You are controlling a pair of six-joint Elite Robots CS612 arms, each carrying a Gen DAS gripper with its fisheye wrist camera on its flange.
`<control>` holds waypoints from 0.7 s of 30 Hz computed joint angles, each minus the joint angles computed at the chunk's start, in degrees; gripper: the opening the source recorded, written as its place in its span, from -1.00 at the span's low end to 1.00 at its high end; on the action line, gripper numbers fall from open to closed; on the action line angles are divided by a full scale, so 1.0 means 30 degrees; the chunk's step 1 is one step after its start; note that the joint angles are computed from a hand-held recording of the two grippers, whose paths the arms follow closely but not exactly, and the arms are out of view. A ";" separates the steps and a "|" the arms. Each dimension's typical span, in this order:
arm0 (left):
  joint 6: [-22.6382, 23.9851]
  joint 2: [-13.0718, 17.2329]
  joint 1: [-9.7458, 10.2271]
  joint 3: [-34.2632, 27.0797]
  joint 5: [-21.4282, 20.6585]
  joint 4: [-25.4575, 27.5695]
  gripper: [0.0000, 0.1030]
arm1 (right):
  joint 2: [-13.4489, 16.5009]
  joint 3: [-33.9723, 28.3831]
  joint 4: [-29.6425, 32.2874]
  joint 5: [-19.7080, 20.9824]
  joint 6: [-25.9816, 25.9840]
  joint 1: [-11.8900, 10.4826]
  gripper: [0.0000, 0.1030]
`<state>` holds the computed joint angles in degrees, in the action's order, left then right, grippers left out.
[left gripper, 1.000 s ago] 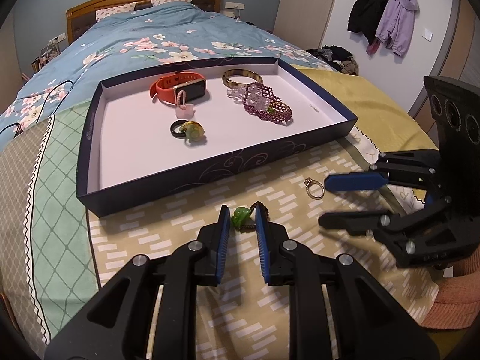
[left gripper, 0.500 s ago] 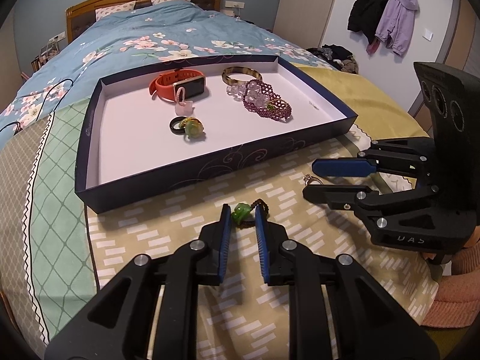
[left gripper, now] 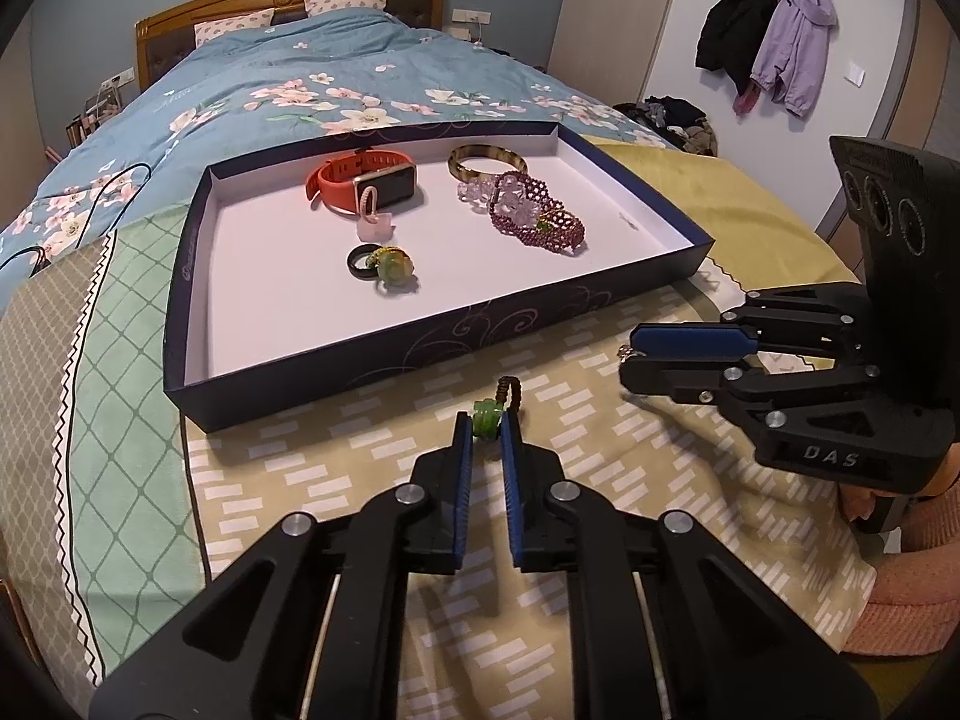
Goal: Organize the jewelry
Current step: 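Grasp the silver diamond ring with the right tool while the left tool holds the jade ring, then carry the jade ring and silver ring toward the tray with both tools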
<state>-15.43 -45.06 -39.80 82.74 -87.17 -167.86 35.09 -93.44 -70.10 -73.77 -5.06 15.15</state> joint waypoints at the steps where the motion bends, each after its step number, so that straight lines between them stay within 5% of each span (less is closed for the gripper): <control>1: -0.0024 0.0020 0.0009 -0.0030 -0.0005 0.0067 -0.80 | 0.0004 -0.0005 -0.0023 0.0033 0.0045 -0.0015 -0.70; 21: -0.0299 0.0027 0.0028 -0.0106 0.0098 0.0113 -0.78 | 0.0250 -0.0396 -0.0936 0.1015 0.0872 -0.0302 -0.70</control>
<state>-16.32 -44.98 -39.71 82.42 -86.87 -167.52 35.84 -94.62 -72.91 -70.73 -2.44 14.24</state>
